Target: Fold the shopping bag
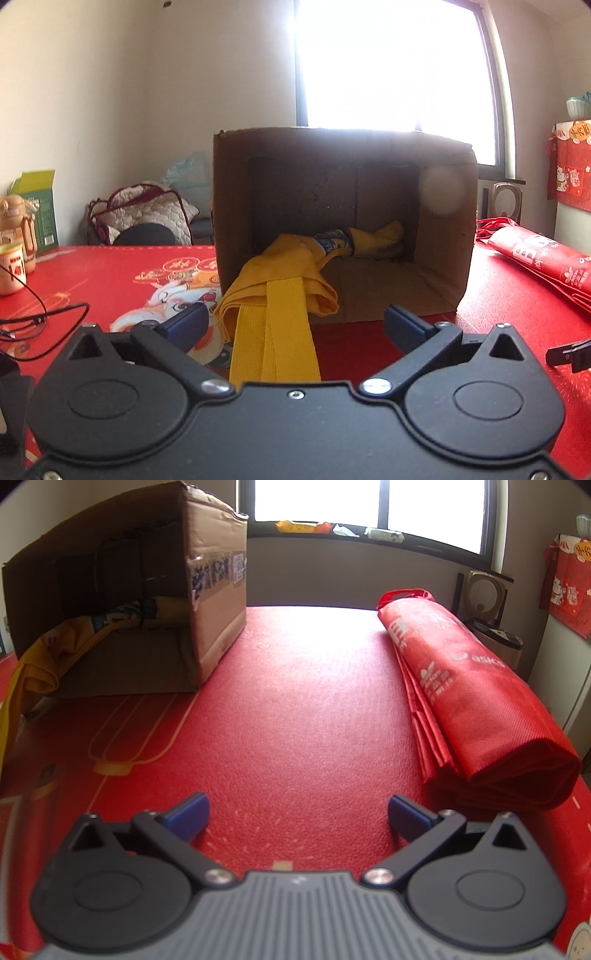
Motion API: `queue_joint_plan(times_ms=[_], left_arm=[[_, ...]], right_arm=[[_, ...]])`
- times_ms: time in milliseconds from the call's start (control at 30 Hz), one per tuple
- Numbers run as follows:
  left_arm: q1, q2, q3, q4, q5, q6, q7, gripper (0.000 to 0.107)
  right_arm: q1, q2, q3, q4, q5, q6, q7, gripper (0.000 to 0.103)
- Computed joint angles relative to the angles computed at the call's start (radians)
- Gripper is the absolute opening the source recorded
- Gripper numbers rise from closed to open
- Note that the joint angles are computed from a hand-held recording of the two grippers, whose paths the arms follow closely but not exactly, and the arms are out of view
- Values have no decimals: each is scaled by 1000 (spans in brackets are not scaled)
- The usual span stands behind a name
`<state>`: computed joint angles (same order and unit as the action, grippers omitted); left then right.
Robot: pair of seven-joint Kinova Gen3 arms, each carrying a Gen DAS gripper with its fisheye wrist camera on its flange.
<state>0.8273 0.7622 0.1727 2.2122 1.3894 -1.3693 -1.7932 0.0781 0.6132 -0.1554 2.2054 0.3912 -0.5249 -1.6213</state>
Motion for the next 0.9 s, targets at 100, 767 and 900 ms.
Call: queue_joint_plan(times_ms=[100,767,900], left_arm=[[-12,-12,2,8,-11,20,9,103],[-10,-8,1,-3,-1,22,-1,103],[-10,-8,1,-3,0,25,-2,103]], right_arm=[[-99,-3,75,39,-109,-71,94,102],[-26,-17,-159,92,-84,-41,60,102],[-158,-36,-48,107,-138,-54,63,102]])
